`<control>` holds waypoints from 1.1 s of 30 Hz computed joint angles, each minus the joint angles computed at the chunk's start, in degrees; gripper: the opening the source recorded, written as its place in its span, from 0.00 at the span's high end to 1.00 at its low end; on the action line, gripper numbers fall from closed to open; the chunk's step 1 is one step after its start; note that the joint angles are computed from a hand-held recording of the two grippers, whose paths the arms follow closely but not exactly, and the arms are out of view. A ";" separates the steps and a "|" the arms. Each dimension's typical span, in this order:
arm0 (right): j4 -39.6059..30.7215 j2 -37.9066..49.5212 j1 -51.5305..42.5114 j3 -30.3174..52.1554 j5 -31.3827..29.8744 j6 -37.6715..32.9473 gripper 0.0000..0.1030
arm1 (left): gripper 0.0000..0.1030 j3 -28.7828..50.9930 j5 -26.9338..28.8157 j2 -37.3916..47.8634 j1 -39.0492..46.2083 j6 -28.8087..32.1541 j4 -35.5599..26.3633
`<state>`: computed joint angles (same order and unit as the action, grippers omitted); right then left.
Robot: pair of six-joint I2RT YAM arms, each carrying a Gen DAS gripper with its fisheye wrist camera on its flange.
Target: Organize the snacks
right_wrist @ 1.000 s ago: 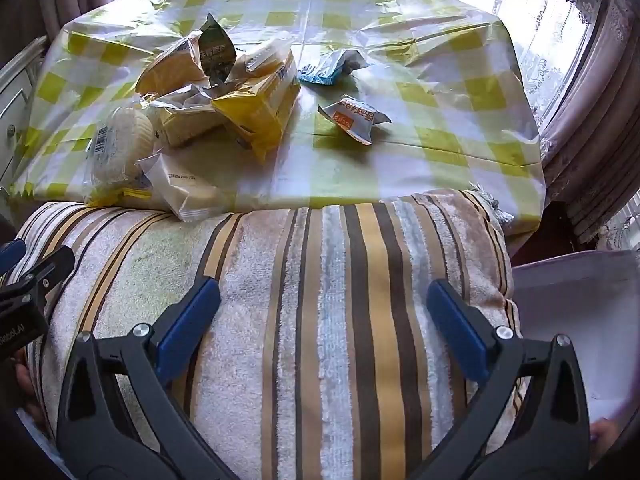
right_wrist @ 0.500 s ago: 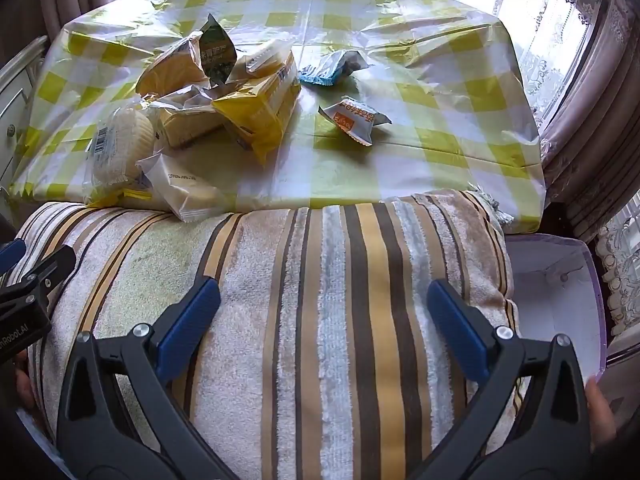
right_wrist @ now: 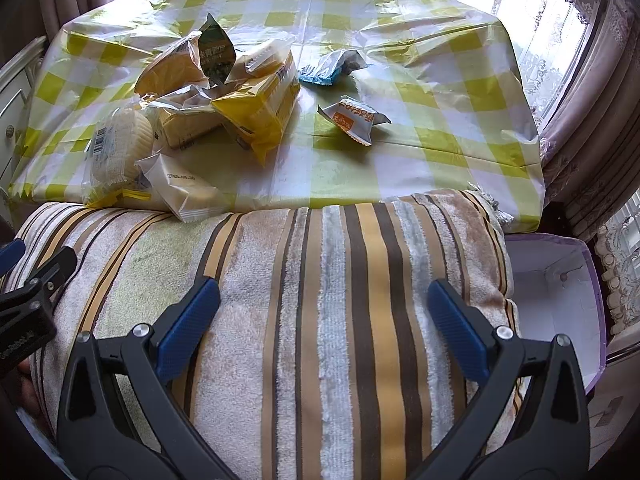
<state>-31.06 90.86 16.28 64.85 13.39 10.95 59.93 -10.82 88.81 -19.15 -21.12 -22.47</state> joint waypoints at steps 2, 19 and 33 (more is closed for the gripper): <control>0.18 0.10 0.03 -0.09 0.03 -0.07 0.00 | 0.00 0.44 -0.58 0.22 -0.37 -0.12 -0.47; -0.08 0.46 0.76 0.35 1.32 0.17 0.00 | 0.00 4.40 -5.77 4.28 -2.62 0.82 -3.78; 0.20 0.16 0.58 0.05 1.04 0.01 0.00 | 0.00 3.57 -6.36 3.10 -3.21 0.01 -3.89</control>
<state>-30.85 91.02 16.86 64.91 14.43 10.96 63.50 -17.18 91.91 -22.36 -21.10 -26.36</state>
